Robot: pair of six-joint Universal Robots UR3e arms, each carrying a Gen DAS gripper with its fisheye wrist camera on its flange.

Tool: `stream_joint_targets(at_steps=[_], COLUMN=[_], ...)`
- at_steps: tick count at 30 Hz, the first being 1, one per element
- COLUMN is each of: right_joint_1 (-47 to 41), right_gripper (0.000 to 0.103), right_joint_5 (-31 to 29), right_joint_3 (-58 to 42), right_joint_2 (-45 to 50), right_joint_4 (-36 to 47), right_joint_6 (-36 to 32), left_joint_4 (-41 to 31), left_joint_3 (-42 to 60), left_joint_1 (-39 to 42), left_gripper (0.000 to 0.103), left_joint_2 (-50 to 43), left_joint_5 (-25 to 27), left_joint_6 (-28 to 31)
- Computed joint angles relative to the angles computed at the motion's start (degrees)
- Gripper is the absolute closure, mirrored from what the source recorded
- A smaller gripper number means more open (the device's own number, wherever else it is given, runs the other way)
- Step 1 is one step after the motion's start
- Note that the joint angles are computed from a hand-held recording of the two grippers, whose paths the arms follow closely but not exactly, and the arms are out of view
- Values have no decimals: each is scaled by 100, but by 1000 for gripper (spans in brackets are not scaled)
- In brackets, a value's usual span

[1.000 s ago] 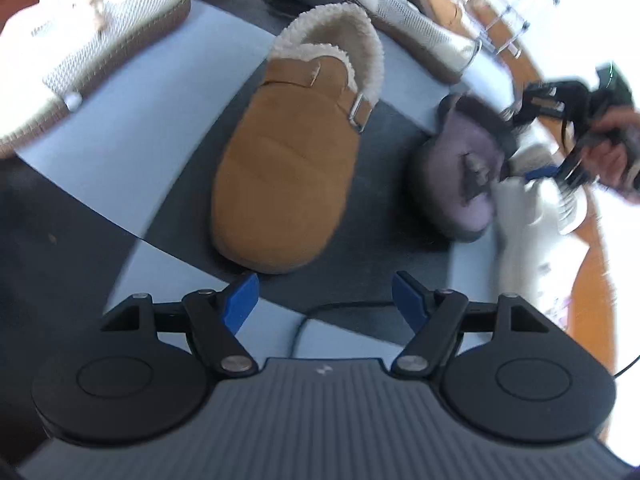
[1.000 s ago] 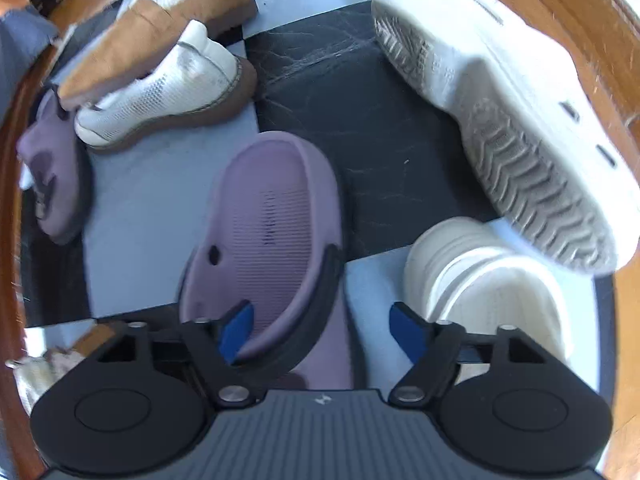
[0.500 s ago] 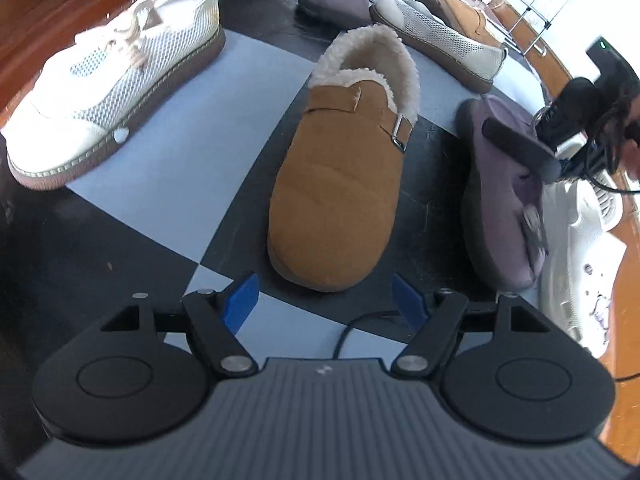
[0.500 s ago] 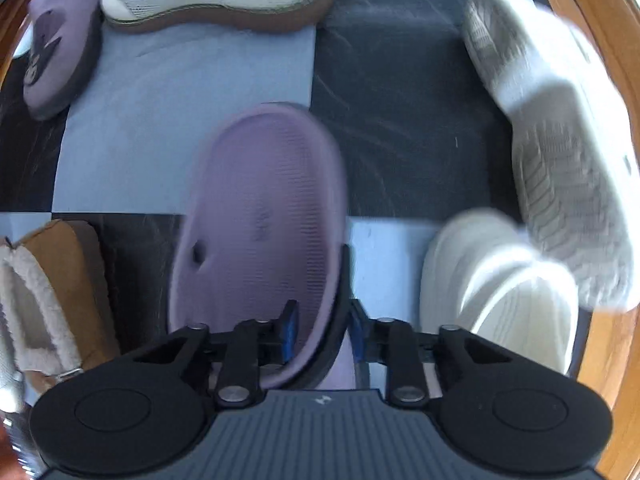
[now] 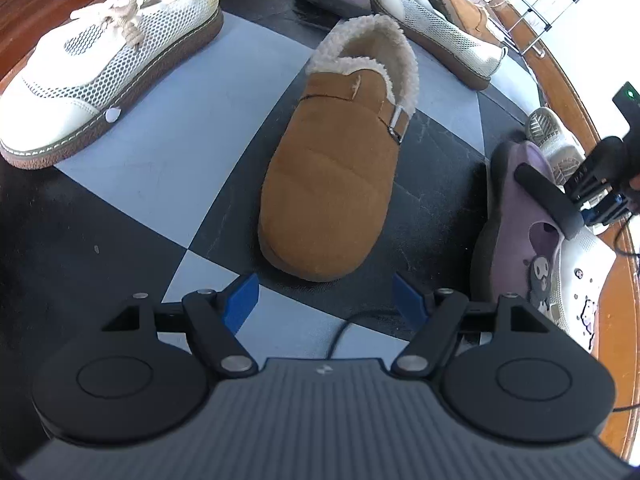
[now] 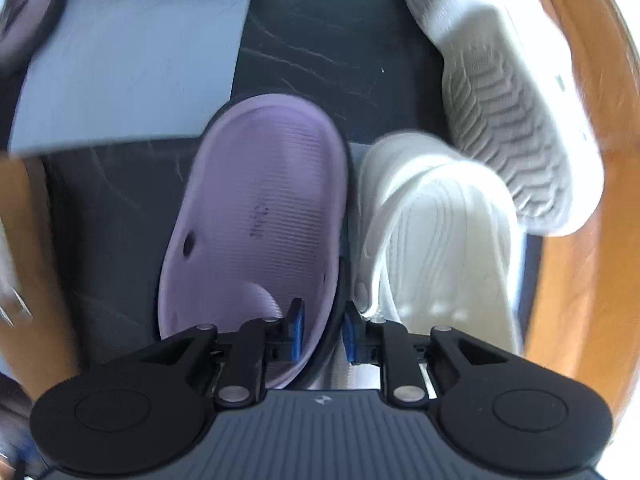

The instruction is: Organize scattered shoes

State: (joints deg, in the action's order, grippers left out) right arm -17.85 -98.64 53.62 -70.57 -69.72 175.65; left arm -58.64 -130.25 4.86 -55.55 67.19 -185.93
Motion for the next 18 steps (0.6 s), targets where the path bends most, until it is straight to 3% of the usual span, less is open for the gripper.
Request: stream_joint_targets(at_steps=[3, 7, 9, 12, 14, 15, 16, 18], right_joint_1=[74, 471, 505, 590, 513, 461, 406, 339], right_gripper=[82, 83, 82, 75, 60, 33, 20, 21], right_joint_5=[-36, -666, -824, -993, -715, -516, -289, 43], right_joint_3=[223, 275, 138, 115, -94, -273, -502, -1029], right_joint_2=[-81, 2, 132, 187, 145, 117, 91, 126], right_joint_4=[-208, -345, -192, -168, -23, 95, 240, 572], right_joint_6=[-194, -791, -720, -730, -588, -532, -497, -440], left_joint_4=[45, -209, -526, -446, -435, -453, -476, -637], left_joint_3=[-20, 28, 47, 91, 94, 92, 90, 178], left_joint_1=[16, 185, 411, 322, 275, 282, 292, 279], left_gripper=[30, 30, 30, 30, 30, 30, 30, 30], left_joint_2=[-47, 48, 250, 271, 213, 182, 145, 27], left_joint_5=[-20, -282, -569, -513, -501, -540, -592, -656], left_joint_6=[-13, 121, 281, 297, 298, 316, 344, 486])
